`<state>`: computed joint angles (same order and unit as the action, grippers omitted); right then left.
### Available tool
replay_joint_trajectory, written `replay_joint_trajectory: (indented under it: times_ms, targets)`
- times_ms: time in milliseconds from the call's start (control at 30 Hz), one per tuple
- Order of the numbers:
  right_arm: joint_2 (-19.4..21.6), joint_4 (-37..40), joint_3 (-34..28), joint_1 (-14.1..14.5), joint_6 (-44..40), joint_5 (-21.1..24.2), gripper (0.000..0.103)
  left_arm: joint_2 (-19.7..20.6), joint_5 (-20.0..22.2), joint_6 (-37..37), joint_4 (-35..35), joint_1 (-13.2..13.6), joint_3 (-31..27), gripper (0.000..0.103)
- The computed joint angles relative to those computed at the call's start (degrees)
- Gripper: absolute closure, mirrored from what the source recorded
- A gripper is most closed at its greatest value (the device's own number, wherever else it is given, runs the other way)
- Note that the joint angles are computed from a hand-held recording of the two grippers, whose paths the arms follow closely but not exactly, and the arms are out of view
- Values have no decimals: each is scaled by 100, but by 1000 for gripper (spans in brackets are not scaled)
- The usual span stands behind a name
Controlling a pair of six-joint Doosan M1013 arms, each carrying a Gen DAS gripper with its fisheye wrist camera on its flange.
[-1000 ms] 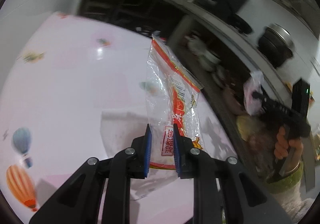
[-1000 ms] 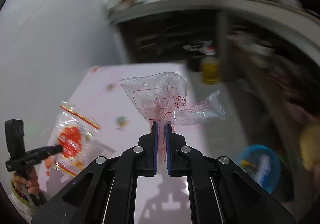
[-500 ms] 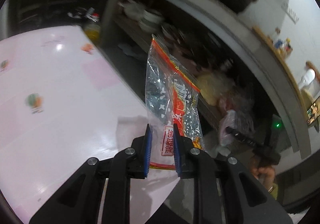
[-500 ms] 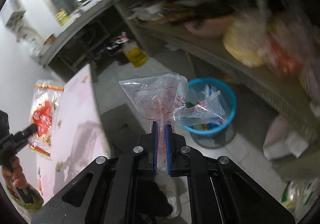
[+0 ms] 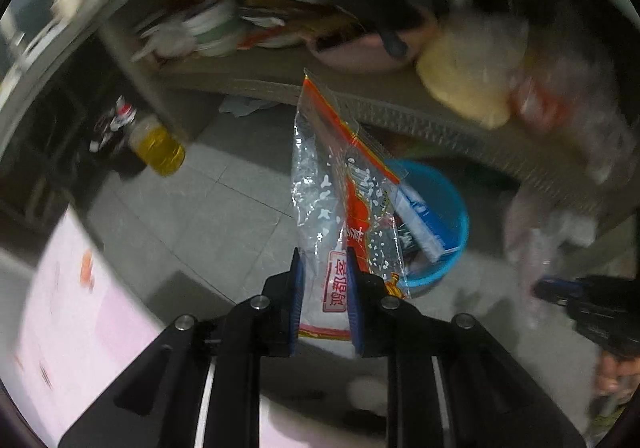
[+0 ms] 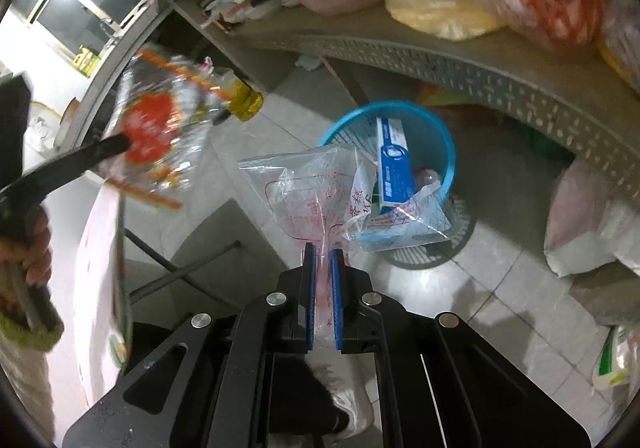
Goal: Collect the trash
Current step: 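Carry the snack bag and clear bag over the blue wastebasket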
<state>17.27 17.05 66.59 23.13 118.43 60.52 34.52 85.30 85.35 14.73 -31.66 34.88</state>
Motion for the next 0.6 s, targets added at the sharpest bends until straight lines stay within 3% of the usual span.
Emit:
replay_joint_trajectory:
  times_ms: [300,467,600]
  targets:
    - [63,229,190,-147,169,-9,97,1761,940,1669,857,-129,-2072,84]
    - [75,167,216,-159,250,79,96,1929,358,2432,1568,-215,-1846,84]
    - [110,196,261,-175,294,131,96,2357,830,3173,1532,-195,-2297,84]
